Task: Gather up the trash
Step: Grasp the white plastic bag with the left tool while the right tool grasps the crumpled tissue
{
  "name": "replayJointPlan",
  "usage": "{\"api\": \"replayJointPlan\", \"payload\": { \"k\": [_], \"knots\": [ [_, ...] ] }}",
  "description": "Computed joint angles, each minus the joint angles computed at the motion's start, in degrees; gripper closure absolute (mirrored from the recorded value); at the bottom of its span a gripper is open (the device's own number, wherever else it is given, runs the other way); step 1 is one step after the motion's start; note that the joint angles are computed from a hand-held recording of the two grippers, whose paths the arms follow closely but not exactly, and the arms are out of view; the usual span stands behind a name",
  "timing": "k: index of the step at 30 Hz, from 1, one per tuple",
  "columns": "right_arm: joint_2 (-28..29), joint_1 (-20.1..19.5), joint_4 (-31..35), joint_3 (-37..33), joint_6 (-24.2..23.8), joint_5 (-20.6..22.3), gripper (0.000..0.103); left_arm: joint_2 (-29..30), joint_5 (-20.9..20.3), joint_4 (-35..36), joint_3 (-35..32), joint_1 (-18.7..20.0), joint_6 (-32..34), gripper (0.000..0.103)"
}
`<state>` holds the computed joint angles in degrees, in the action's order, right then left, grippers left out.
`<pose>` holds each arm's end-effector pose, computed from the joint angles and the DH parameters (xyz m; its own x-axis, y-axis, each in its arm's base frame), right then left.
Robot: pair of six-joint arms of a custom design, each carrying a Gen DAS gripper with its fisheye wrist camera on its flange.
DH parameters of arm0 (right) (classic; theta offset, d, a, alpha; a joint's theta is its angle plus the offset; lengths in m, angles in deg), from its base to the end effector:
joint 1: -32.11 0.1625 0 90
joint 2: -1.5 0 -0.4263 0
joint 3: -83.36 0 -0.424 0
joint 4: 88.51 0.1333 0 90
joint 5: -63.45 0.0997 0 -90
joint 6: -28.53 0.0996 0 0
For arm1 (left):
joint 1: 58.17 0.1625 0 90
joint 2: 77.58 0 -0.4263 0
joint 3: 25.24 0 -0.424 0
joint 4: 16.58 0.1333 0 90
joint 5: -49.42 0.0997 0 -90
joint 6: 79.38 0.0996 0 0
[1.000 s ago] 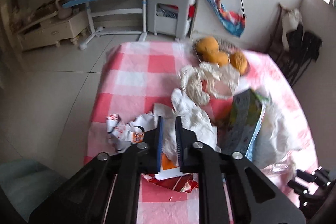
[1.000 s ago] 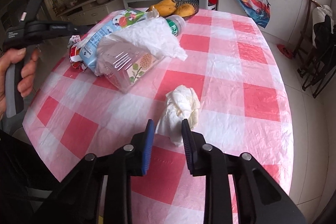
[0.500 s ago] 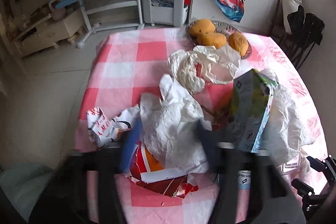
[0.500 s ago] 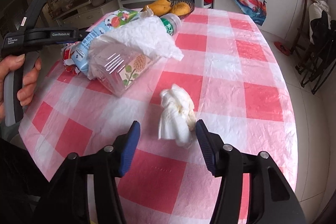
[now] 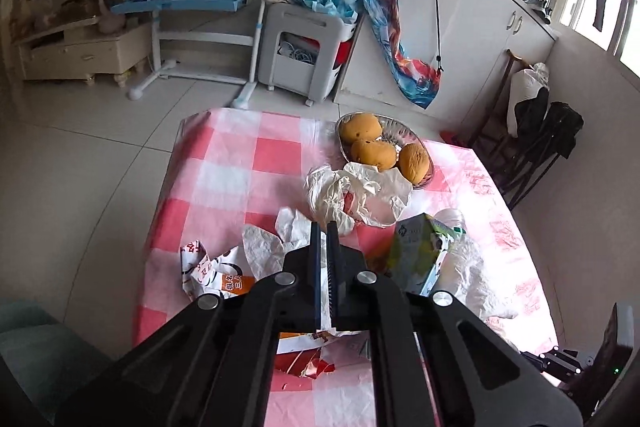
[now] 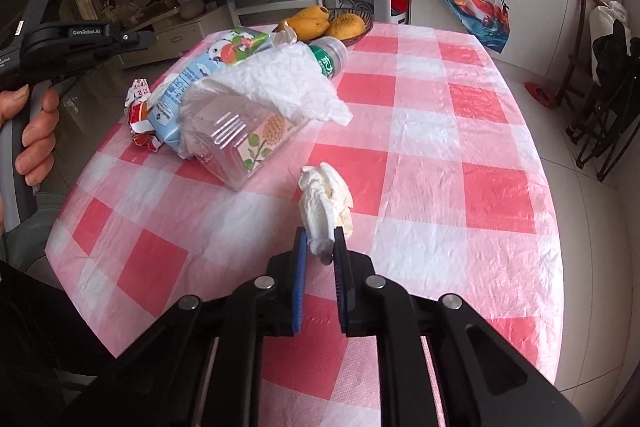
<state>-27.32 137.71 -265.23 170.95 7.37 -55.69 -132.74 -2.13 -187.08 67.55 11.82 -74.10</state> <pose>0.2759 -0.6728 -0.0247 -0.7560 -0.3212 0.5703 -0.5474 0.7880 -0.2818 -0.0580 -0.7297 0.2642 -0.8538 -0.0656 -0.5164 0.3308 0.6977 -0.6355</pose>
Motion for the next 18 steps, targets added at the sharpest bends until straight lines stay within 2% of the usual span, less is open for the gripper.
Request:
{"api": "replayJointPlan", "payload": {
  "k": [2, 3, 4, 5, 6, 7, 9, 10, 11, 13, 14, 16, 18],
  "knots": [
    [0.2, 0.0, 0.5, -0.3, 0.1, 0.0, 0.090, 0.5, -0.1, 4.4, -1.2, 0.6, -1.5, 0.098],
    [0.3, 0.0, 0.7, -0.4, 0.2, 0.0, 0.090, 0.9, 0.1, 6.3, -1.8, 0.8, -2.3, 0.093],
    [0.3, 0.0, 0.8, -0.4, 0.3, 0.1, 0.090, 1.6, 0.6, 8.8, -2.6, 1.2, -3.6, 0.076],
    [0.3, 0.0, 0.8, -0.5, 0.3, 0.2, 0.089, 2.2, 0.8, 10.9, -3.4, 1.5, -4.4, 0.063],
    [0.4, 0.0, 0.7, -0.6, 0.1, 0.2, 0.089, 2.7, 1.4, 11.5, -3.6, 1.5, -4.4, 0.039],
    [0.5, 0.0, 0.8, -0.7, 0.2, 0.3, 0.088, 3.8, 4.3, 10.6, -3.8, 1.1, -3.4, 0.027],
    [0.5, -0.2, 0.9, -0.8, 0.2, 0.6, 0.084, 5.7, 9.3, 8.1, -4.0, 0.4, 0.3, 0.023],
    [0.6, -0.3, 1.0, -0.9, 0.2, 0.6, 0.081, 6.4, 10.8, 8.4, -4.4, 0.4, 1.5, 0.025],
    [0.6, -0.3, 1.0, -0.9, 0.3, 0.7, 0.079, 6.4, 10.2, 9.0, -4.4, 0.6, 1.2, 0.030],
    [0.7, -0.4, 1.5, -1.0, 0.3, 0.8, 0.079, 5.8, 7.7, 11.7, -4.7, 1.3, -1.5, 0.080],
    [0.7, -0.4, 1.8, -1.0, 0.4, 0.7, 0.079, 5.4, 6.5, 13.1, -4.9, 1.6, -2.9, 0.090],
    [0.6, -0.3, 2.3, -1.0, 0.3, 0.9, 0.080, 4.7, 5.2, 11.1, -4.2, 1.6, -2.8, 0.097],
    [0.5, -0.3, 2.2, -0.8, -0.1, 0.9, 0.083, 3.7, 3.9, 8.6, -3.3, 1.2, -2.0, 0.097]
  ]
}}
